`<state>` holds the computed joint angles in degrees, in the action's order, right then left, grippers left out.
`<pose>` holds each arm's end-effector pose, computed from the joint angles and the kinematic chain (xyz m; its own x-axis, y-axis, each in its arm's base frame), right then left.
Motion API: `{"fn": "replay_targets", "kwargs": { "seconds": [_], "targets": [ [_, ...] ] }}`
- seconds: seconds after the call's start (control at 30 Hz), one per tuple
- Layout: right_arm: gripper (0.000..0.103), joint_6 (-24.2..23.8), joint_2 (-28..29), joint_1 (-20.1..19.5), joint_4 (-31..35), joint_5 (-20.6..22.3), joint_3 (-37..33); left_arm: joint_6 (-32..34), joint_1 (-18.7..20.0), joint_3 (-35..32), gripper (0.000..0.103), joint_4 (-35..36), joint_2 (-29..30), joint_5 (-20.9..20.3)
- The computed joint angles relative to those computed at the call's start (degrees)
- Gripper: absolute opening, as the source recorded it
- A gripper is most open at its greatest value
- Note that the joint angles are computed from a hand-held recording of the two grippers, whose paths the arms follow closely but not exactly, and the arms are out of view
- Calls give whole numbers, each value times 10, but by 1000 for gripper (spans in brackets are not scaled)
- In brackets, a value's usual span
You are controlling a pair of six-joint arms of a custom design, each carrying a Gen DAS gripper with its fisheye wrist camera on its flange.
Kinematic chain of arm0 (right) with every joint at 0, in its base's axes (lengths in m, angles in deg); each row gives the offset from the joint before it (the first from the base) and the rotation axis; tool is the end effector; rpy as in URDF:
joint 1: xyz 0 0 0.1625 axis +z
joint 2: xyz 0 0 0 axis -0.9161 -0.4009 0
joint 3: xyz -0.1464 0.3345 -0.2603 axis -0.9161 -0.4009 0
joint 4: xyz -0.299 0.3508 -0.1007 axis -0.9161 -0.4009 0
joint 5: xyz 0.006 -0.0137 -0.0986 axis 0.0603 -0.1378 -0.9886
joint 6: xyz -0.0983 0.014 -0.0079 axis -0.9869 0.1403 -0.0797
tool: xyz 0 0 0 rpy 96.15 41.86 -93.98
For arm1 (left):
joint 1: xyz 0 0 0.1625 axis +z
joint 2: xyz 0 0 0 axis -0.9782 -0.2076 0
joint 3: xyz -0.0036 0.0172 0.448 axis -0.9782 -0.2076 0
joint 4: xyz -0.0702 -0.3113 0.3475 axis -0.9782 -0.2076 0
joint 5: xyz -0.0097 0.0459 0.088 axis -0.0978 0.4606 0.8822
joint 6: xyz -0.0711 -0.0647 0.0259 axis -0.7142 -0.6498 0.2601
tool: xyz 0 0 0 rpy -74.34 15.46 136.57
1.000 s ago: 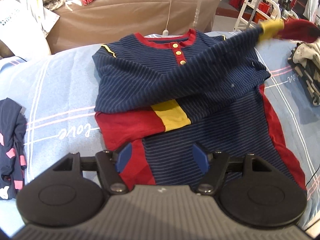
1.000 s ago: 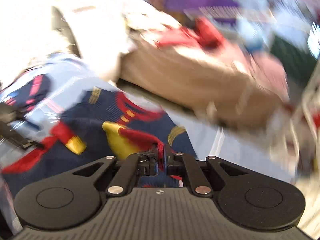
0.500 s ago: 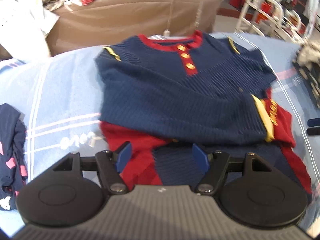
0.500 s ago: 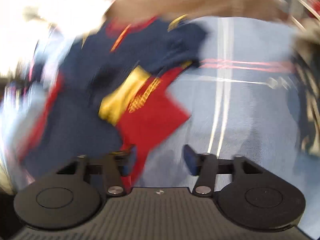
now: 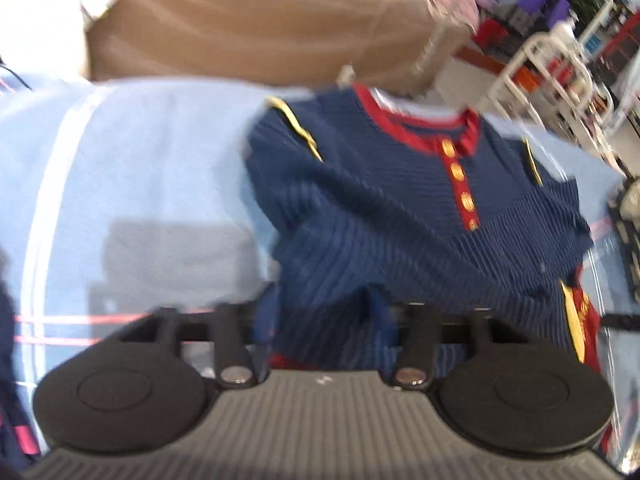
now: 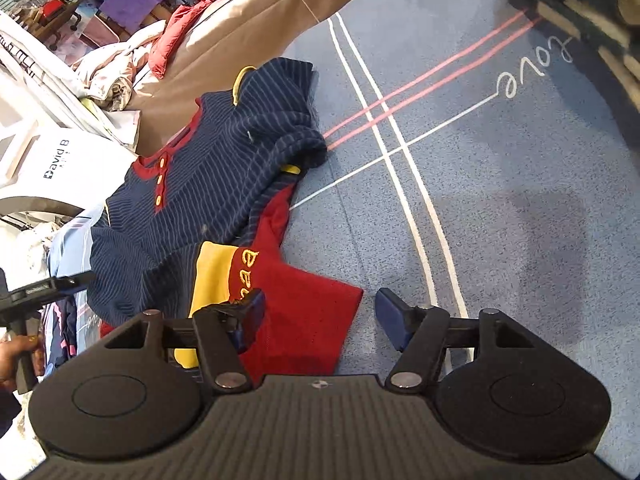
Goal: Fold small clothes
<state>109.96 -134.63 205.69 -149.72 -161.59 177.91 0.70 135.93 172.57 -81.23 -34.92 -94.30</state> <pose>0.2655 -0.1361 0.1669 -0.9334 0.3031 0.1920 0.1256 0.7774 -0.6164 -0.0127 -0.3626 0.4015 -0.8248 0.3140 -0.4702 0.4280 0.8902 -0.1564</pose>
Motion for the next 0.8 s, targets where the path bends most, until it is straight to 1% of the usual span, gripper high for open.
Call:
{"fn": "replay_targets", "kwargs": {
  "seconds": [0.07, 0.13, 0.2, 0.27, 0.33, 0.37, 0.43, 0.47, 0.5, 0.53, 0.57, 0.6, 0.63, 0.67, 0.7, 0.73, 0.77, 0.8],
  "targets": [
    [101, -1, 0, -4, 1, 1, -2, -11, -17, 14, 20, 12, -7, 28],
    [102, -1, 8, -9, -7, 1, -4, -36, -31, 22, 13, 11, -23, 39],
    [101, 7, 12, -8, -7, -3, -7, -58, -51, 20, 10, 19, -40, 50],
    [101, 5, 15, -11, -24, 3, -6, -57, -65, 11, 8, 41, -51, 64],
    [102, -7, 25, -14, -41, 11, -6, -55, -54, -1, 7, 56, -49, 75],
    [102, -11, 29, -15, -42, 11, -8, -65, -47, -7, 3, 65, -48, 93],
    [102, -12, 35, -16, -45, 10, -10, -94, -29, -15, 0, 69, -50, 126],
    [102, -13, 38, -17, -53, 10, -9, -100, -11, -22, 0, 62, -48, 123],
    [101, -19, 40, -18, -64, 12, -7, -100, -3, -27, 0, 61, -47, 128],
    [101, -30, 43, -21, -69, 17, -7, -97, -3, -28, 1, 64, -47, 137],
    [89, -33, 45, -21, -51, 15, -13, -93, -8, -29, 1, 64, -49, 139],
    [68, -25, 46, -16, -21, 5, -20, -89, -13, -27, 2, 55, -53, 131],
    [59, -14, 44, -14, 3, -2, -25, -84, -16, -25, 7, 39, -59, 119],
    [51, -10, 38, -15, 4, -2, -22, -83, -21, -24, 14, 31, -59, 110],
    [41, -13, 31, -19, -3, 2, -17, -86, -25, -24, 21, 36, -58, 101],
    [32, -20, 25, -22, -6, 8, -13, -85, -21, -27, 37, 36, -49, 80],
    [17, -28, 19, -24, -4, 11, -13, -80, -18, -24, 48, 25, -42, 58],
    [16, -29, 18, -17, 12, 3, -19, -72, -18, -20, 51, 12, -39, 44]
  ]
}}
